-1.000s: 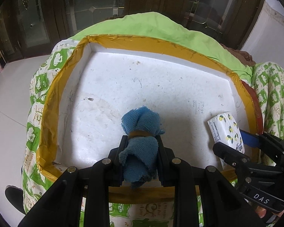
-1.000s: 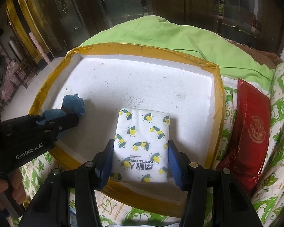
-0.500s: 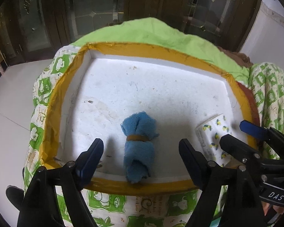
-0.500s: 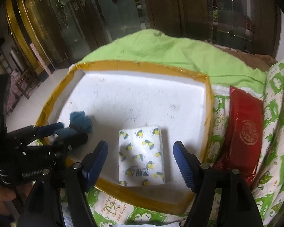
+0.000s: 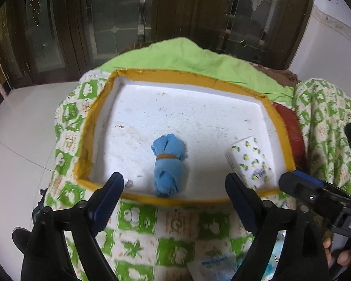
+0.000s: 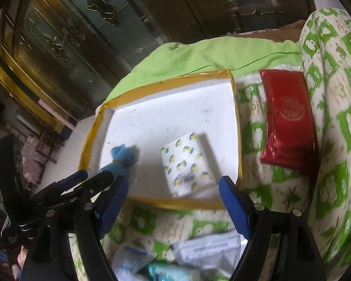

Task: Organize soft objects
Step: 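Open both grippers and withdraw them from the tray toward the remaining pile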

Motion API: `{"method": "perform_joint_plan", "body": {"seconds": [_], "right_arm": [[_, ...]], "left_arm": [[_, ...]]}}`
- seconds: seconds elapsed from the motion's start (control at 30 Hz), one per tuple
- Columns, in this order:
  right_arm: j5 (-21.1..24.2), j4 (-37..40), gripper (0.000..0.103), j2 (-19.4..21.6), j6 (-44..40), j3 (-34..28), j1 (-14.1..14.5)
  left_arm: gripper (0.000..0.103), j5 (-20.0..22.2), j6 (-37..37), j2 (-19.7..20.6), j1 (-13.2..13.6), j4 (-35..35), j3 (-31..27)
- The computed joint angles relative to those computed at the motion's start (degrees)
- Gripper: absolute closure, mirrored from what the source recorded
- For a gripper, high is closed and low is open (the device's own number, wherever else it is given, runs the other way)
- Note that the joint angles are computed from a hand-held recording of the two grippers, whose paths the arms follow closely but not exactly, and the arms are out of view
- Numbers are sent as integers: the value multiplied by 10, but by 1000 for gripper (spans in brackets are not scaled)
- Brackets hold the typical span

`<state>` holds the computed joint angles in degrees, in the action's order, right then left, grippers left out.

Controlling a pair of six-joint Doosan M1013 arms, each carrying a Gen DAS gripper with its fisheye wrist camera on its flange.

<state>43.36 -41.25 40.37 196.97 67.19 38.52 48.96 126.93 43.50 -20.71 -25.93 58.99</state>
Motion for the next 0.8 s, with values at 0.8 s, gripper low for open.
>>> {"method": "perform_joint_plan", "body": {"seconds": [0.8], "right_arm": [[31, -42, 0, -18, 45, 25, 41]], "left_arm": [[10, -118, 79, -118, 40, -23, 209]]}}
